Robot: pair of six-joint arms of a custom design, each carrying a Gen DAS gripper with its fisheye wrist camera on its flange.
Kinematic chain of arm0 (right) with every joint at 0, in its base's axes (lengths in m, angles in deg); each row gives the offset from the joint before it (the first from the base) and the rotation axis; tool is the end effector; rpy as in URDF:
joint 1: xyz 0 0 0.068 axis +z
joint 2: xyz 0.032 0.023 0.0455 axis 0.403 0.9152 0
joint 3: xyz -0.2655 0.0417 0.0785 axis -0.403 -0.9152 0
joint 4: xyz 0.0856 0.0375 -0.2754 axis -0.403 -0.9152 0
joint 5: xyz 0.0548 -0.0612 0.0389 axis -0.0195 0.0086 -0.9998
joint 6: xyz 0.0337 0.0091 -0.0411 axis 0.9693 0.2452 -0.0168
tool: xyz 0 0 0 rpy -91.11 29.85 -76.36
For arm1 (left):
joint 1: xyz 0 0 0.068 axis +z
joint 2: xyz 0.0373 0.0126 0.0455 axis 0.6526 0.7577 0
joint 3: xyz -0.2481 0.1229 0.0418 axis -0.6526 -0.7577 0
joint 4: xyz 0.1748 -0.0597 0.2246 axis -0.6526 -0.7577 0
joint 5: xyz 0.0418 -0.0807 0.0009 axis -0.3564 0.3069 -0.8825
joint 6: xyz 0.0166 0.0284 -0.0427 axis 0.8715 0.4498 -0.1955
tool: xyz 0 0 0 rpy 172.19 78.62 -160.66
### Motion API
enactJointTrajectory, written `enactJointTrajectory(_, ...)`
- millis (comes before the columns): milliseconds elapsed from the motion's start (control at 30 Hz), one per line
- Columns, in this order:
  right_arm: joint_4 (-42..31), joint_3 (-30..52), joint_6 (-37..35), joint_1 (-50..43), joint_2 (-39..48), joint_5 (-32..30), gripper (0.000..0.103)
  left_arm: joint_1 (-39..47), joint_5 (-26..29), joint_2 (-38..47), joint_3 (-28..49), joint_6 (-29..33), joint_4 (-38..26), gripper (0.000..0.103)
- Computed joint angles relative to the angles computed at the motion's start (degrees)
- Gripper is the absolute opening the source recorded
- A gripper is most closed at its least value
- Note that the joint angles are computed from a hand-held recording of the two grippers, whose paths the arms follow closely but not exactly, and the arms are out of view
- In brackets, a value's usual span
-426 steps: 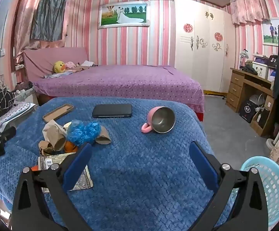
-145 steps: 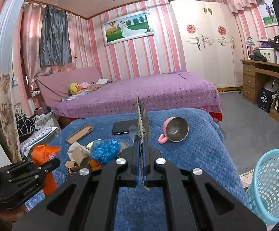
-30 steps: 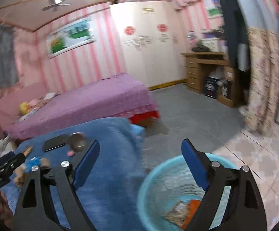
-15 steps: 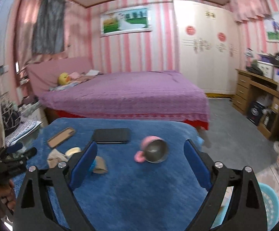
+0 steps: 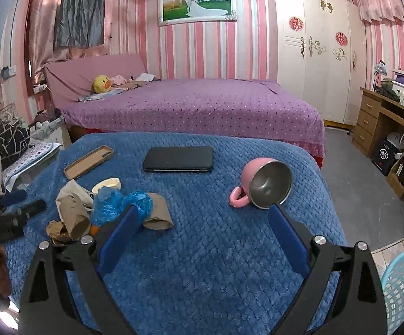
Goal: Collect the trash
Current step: 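Return both tools to the bed and grasp the brown paper scrap with the left gripper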
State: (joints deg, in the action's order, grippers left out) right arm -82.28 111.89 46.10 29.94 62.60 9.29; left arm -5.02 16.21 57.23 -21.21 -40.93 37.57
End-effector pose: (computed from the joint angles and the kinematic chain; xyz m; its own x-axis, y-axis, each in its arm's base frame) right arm 0.3035 0.0500 0.1894 -0.4157 -0.2704 -0.8684 -0.6153 0.7867 0.0496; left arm 0.1584 -0.1240 0.1479 -0.5250 -0.3107 -0.7923 -0.4748 0.8796 -0.0303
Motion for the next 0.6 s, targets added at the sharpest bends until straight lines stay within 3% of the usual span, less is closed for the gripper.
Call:
enactJointTrajectory(233,-1.8,0.5,-0.2,-0.3,0.8,-1.3,0.092,1.1,6.0,7.3,-0.3,1.1,6.4,0.081)
enactJointTrajectory(267,-2.0,0.3,-0.4,-0.2,0.7,-1.5,0.092,1.6,7.0,7.1,-0.9,1.0,7.2,0.077)
enactJointTrajectory(333,-2.2,-0.1,-0.8,0.1,0.4,-1.5,0.092,3.2,10.1,5.7,-2.4,2.3,9.6,0.045)
enactJointTrajectory(433,-2.1,-0.7,-1.1,0.9,0.4,-1.0,0.092,2.9,11.1,2.4,-4.2,2.1,9.9,0.044)
enactJointTrajectory(600,-1.7,-0.3,0.8,3.1,2.9,-1.4,0.092,-1.4,5.2,-5.7,-4.4,-4.2,0.2,0.044)
